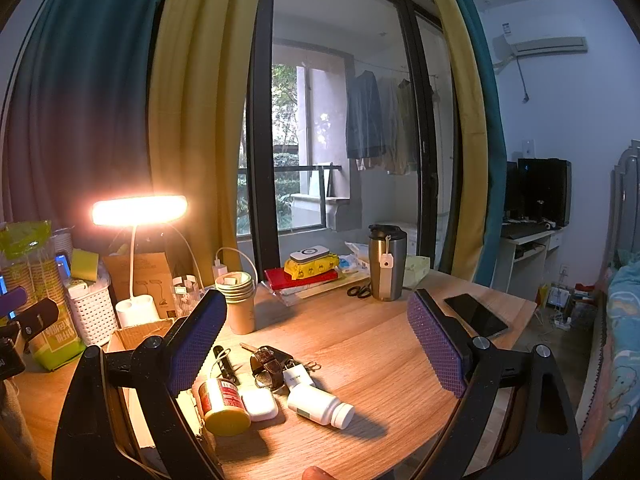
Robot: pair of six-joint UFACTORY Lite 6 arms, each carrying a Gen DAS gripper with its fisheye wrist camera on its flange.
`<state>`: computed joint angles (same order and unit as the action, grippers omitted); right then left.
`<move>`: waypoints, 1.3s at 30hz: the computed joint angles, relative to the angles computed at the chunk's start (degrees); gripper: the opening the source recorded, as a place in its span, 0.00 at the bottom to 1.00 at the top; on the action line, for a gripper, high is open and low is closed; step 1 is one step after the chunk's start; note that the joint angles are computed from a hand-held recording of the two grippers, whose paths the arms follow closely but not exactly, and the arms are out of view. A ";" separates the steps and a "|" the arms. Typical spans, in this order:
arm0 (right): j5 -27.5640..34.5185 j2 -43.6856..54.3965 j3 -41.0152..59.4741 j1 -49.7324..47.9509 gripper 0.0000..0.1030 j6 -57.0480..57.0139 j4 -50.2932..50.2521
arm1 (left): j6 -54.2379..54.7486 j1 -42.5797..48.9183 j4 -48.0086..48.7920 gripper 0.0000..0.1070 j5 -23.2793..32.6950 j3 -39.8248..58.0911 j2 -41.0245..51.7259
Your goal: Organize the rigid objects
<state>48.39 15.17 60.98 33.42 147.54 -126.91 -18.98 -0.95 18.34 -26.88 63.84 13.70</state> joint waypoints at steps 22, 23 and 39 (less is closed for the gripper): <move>0.00 0.32 -0.17 0.35 0.91 0.14 0.16 | -0.57 0.30 0.56 0.91 0.93 0.03 -0.29; -0.05 0.25 -0.26 0.32 0.91 0.33 0.06 | -0.28 0.23 0.26 0.91 0.87 -0.01 -0.31; -0.22 -0.03 -0.98 0.43 0.91 0.73 -0.20 | 1.03 -0.54 -0.83 0.91 0.28 -1.14 -0.95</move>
<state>48.17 15.14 60.00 33.84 148.27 -127.11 -17.95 -1.50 17.51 -26.60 62.70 12.75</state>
